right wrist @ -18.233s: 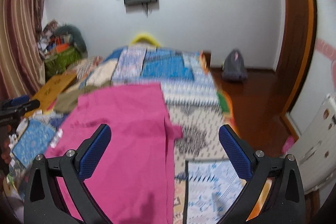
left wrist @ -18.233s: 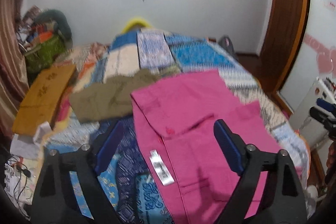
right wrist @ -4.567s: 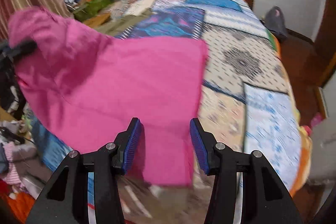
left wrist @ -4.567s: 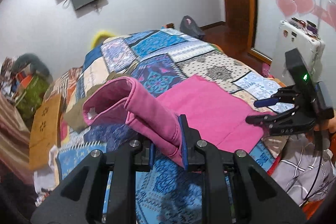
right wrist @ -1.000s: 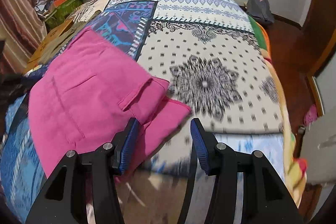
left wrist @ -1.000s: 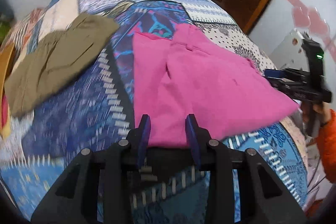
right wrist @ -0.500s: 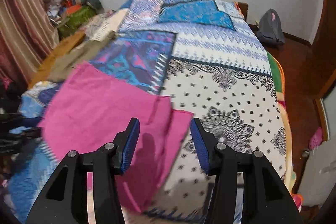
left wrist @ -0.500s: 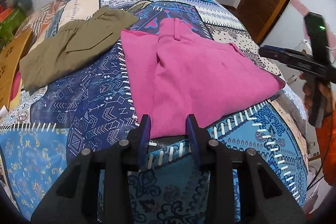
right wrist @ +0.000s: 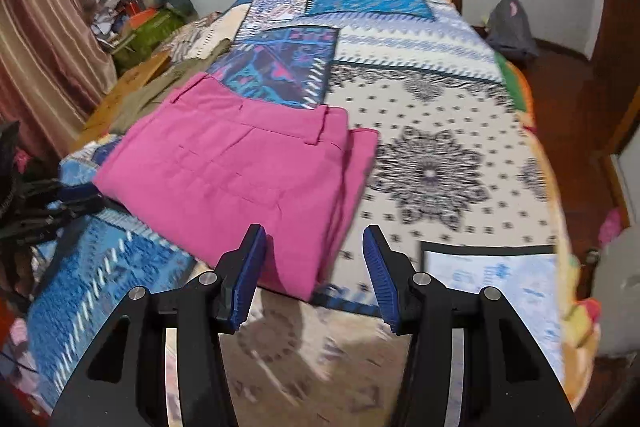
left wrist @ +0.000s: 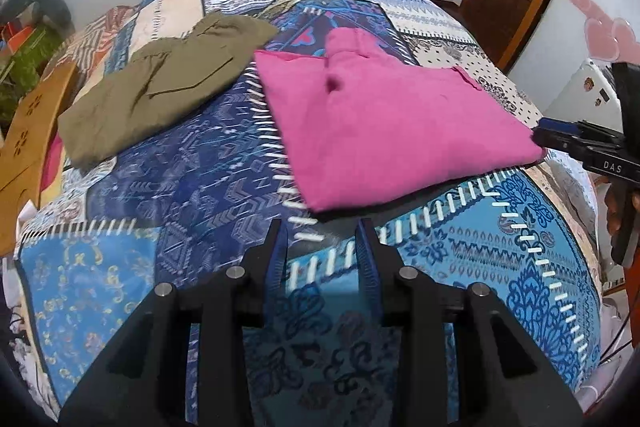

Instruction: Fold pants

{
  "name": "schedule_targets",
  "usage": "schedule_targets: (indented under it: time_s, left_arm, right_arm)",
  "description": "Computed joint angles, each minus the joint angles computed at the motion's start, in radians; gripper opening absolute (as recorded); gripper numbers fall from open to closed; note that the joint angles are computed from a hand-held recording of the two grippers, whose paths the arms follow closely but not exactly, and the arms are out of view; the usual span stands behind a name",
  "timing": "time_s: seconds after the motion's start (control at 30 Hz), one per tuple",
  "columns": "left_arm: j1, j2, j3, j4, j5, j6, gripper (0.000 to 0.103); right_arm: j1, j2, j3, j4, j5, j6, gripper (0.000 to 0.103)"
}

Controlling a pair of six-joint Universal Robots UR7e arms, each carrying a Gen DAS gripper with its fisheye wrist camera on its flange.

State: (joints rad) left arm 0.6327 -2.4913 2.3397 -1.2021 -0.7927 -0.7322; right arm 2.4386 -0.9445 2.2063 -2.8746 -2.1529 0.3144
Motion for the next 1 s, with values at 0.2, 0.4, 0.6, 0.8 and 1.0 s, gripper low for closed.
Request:
schedule_targets:
  time_s: [0.2,0.4,0.6,0.8,1.0]
  left_arm:
    - [-0.015,0.039,-0.051,-0.043,0.064,0.009,0.041]
    - [0.117,0.178,-0.020,-0.414,0.083,0.250,0.065]
    - [0.315,0.360,-0.008,-0.745,-0.019,0.445,0.065]
    - [0.455,0.473,-0.022,-0.895,-0.107,0.516,0.066]
    - [0.523,0.511,-0.033,-0.956,-0.171,0.587,0.067]
  right_arm:
    - [0.015,-0.017,-0.018,-0.015,-0.067,-0.011,0.047]
    - [-0.006,0.033,-0.057,-0.057,-0.070,-0.042,0.048]
    - [-0.049,0.093,-0.072,-0.095,-0.047,-0.052,0.059]
    - [-0.105,0.141,-0.084,-0.094,-0.028,-0.082,0.059]
    - [-0.176,0.135,-0.064,-0.137,0.091,-0.073,0.059]
